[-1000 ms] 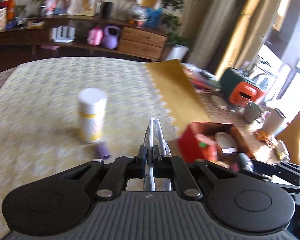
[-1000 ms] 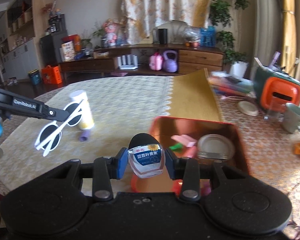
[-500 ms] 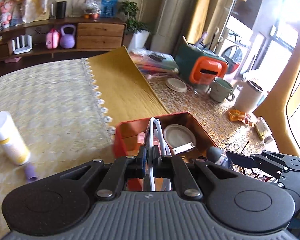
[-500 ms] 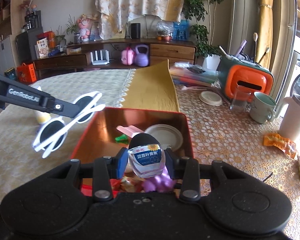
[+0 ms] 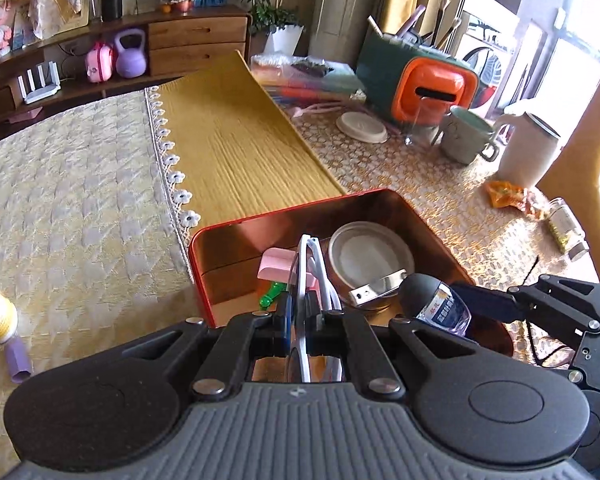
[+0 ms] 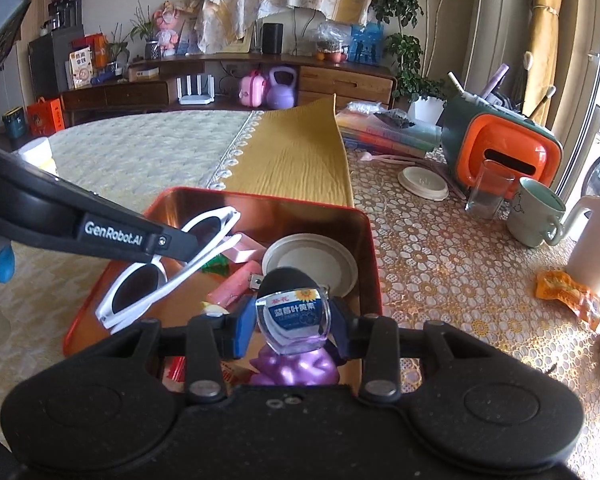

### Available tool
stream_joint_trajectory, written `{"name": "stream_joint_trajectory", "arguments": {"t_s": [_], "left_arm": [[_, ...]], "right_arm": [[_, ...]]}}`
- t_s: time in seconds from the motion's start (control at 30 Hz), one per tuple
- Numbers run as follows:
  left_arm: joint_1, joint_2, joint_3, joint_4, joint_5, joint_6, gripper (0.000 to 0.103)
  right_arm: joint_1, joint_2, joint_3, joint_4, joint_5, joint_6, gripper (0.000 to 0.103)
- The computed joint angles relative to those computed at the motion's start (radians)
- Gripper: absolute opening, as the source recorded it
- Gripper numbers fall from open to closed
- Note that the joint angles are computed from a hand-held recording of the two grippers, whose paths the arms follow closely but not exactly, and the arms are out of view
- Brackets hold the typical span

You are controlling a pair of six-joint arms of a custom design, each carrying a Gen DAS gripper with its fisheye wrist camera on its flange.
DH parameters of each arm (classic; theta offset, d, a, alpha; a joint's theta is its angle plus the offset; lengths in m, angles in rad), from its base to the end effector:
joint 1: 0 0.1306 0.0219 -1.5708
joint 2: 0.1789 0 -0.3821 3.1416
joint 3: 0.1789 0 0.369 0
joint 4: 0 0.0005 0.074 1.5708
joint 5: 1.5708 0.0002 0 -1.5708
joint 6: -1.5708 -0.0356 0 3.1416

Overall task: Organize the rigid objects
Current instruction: 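Carry the blue-labeled container and white sunglasses over the red box, then open both grippers to drop the container and sunglasses in the box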

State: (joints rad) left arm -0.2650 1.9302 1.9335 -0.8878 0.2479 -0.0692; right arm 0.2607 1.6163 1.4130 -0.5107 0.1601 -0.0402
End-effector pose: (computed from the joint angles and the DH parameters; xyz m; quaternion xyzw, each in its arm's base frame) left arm 0.6301 -0.1806 0.3758 0.1964 0.9145 -0.1485 0.3209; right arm 0.5337 0.1360 0.3570 -0.0667 0.9049 -0.0099 0.4203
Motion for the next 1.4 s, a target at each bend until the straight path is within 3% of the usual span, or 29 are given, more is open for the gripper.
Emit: {"name": "stream_joint_trajectory", "arguments": {"t_s": [0.3,0.53,0.7,0.8,0.97,1.03,1.17,1.4], "left_arm": [[-0.003,0.034,0.031,-0.044,-0.010,-0.007,0.006],[-0.008,0.041,0.046,-0.089,-0.027,-0.024,0.006],[-0.007,0.006,-0.007,-0.058,-0.034,-0.051,0.011],[-0.004,-0.025,-0.044,-0.033,-0.026,-0.069,0.016],[0.005,-0.084,-0.110,0.016,-0.011,-0.098,0.036],[0.014,-0.105,-0.131,0.032,0.001,-0.102,0.039],[0.031,-0.145,-0.169,0.061,-0.002,-0.095,0.060],[0.082,-0.213,-0.231,0.099,0.045,-0.107,0.066]], "right_arm": [[0.013,0.020,0.011,-0.012,-0.002,0.081,0.039],[0.013,0.011,0.016,-0.030,-0.024,0.059,0.039],[0.016,-0.005,0.014,-0.045,-0.043,0.031,0.041],[0.020,-0.018,0.009,-0.047,-0.046,0.021,0.043],[0.029,-0.045,-0.005,-0.043,-0.055,-0.010,0.046],[0.036,-0.054,-0.007,-0.045,-0.052,-0.022,0.047],[0.044,-0.072,-0.010,-0.050,-0.058,-0.051,0.048],[0.076,-0.097,-0.005,-0.044,-0.060,-0.079,0.058]]}}
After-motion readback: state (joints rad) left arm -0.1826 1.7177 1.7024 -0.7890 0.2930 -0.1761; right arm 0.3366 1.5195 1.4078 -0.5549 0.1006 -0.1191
